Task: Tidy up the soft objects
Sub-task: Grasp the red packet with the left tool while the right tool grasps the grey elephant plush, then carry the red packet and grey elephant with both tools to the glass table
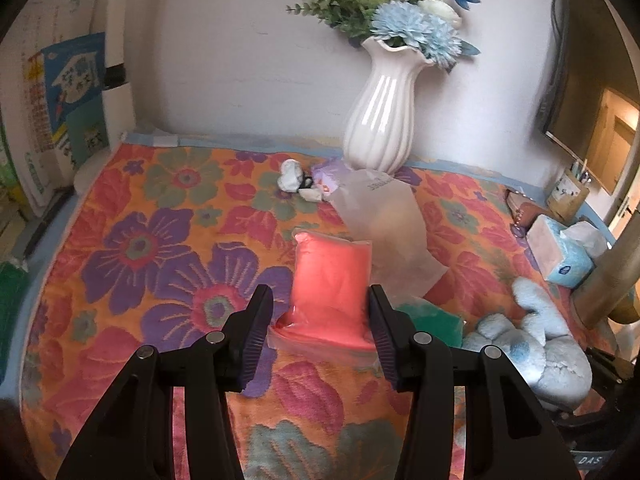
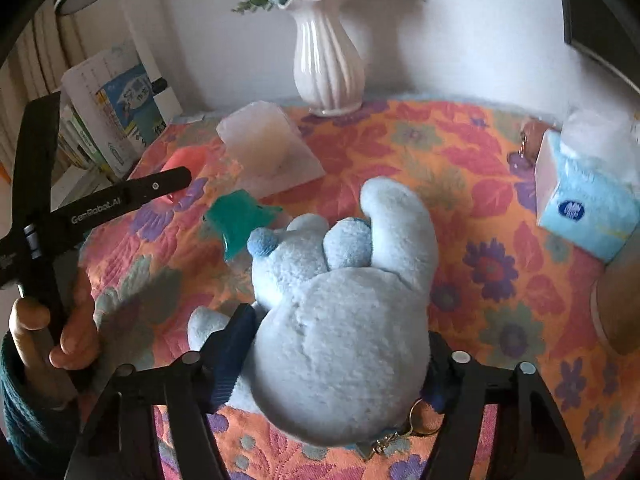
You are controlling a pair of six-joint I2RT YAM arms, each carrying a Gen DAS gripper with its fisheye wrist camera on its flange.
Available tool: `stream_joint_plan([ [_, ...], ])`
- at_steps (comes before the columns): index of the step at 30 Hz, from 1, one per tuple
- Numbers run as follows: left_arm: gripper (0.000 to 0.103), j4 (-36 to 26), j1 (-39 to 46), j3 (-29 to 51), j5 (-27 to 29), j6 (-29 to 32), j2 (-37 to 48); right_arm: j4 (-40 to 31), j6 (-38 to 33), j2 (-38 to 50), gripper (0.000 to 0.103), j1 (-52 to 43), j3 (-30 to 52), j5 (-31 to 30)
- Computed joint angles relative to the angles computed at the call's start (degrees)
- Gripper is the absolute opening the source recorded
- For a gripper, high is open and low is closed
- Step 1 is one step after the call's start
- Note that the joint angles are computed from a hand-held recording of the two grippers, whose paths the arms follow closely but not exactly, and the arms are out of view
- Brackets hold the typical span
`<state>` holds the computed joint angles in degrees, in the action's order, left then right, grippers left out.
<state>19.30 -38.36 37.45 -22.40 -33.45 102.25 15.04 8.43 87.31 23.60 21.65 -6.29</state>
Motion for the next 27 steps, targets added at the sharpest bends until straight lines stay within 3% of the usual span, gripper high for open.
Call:
stream_joint_plan([
  [7,0.046,2.8,3.4,-2.7,5.0,-2.7,-1.3,0.4,0.5,1.8,0.067,-2.6,0.6,-3.5],
  [16,0.046,5.0,1.5,-3.7,2.0,-1.1,-2.1,1.7,0.7,1.1,0.063,-1.2,-0.2,-0.9],
  [21,0.046,7.5,1.7,-5.3,1.9,-1.1,-3.1,2.7,2.3,-3.4,0.061,0.7,-3.1,2.4],
  [27,0.046,9.5,-0.2,-5.5,2.0,1.0,-3.1,1.5,5.9,-11.5,0.061,-6.2,-8.4,-8.0],
])
